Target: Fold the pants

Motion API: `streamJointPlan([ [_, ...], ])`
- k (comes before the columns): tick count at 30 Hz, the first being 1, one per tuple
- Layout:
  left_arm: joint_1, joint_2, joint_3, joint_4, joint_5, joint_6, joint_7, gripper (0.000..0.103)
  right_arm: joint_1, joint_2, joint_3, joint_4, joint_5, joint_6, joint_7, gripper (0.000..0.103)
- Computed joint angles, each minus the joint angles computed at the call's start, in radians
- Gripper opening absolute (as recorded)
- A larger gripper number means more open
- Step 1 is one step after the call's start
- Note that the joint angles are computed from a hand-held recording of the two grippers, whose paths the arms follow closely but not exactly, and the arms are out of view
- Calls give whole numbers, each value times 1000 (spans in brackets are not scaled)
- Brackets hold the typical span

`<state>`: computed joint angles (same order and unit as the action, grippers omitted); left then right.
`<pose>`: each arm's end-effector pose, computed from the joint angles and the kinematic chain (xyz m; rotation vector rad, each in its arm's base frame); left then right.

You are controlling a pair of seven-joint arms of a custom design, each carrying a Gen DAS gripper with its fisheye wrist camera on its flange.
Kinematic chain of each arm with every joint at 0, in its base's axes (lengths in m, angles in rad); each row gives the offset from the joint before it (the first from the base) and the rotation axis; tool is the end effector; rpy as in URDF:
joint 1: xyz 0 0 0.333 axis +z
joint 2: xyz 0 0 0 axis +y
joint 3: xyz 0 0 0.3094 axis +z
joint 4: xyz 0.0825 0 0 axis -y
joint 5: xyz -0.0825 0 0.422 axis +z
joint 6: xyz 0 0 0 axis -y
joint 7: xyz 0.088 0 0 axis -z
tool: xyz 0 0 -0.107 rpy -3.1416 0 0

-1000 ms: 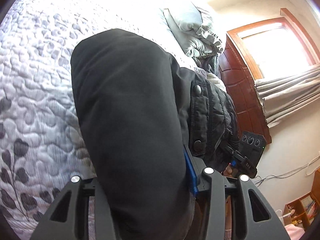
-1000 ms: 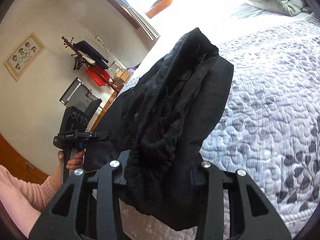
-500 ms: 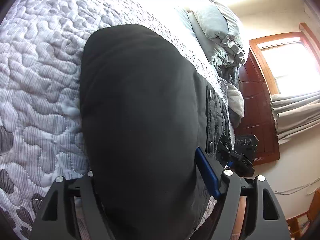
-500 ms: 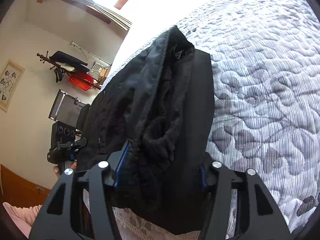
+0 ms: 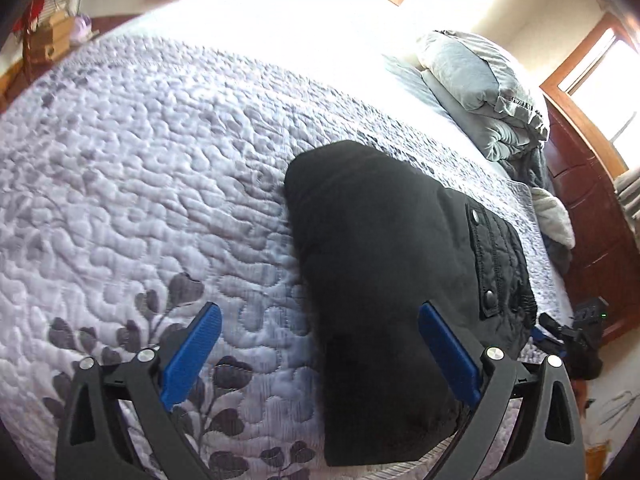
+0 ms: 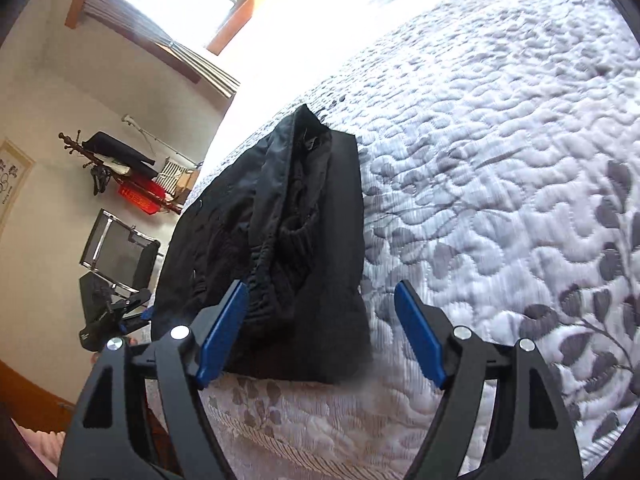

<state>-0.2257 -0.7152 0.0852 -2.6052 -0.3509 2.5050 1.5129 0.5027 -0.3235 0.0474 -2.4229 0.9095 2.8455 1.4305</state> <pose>0.4165 -0.0542 0.5284 -2.1515 1.8837 -1.0159 0.4585 0.2332 0.4749 -1.5330 1.6719 0.1029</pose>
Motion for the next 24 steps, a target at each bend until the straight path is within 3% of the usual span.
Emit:
streamJointPlan([
  [2,27,-51,-48,-23,50,7,-32,99,-106,-47,112,-32,-235,-9,223,86],
  [5,18,-106,-89,-37,96,3,-77,99,-245,-108,273,-32,-539,-84,509,86],
  [7,32,-120,-140,-23,158,-52,-146,99,-306,-110,356,13,-686,-152,658,87],
  [10,14,-156,-166,-34,203,-84,-221,99,-330,-136,418,35,-819,-232,796,90],
  [17,-11,-272,-207,-70,304,-190,-386,99,-260,-163,440,66,-957,-322,953,92],
  [24,-61,-355,-199,-79,338,-261,-449,99,-144,-169,386,91,-1019,-344,1010,93],
])
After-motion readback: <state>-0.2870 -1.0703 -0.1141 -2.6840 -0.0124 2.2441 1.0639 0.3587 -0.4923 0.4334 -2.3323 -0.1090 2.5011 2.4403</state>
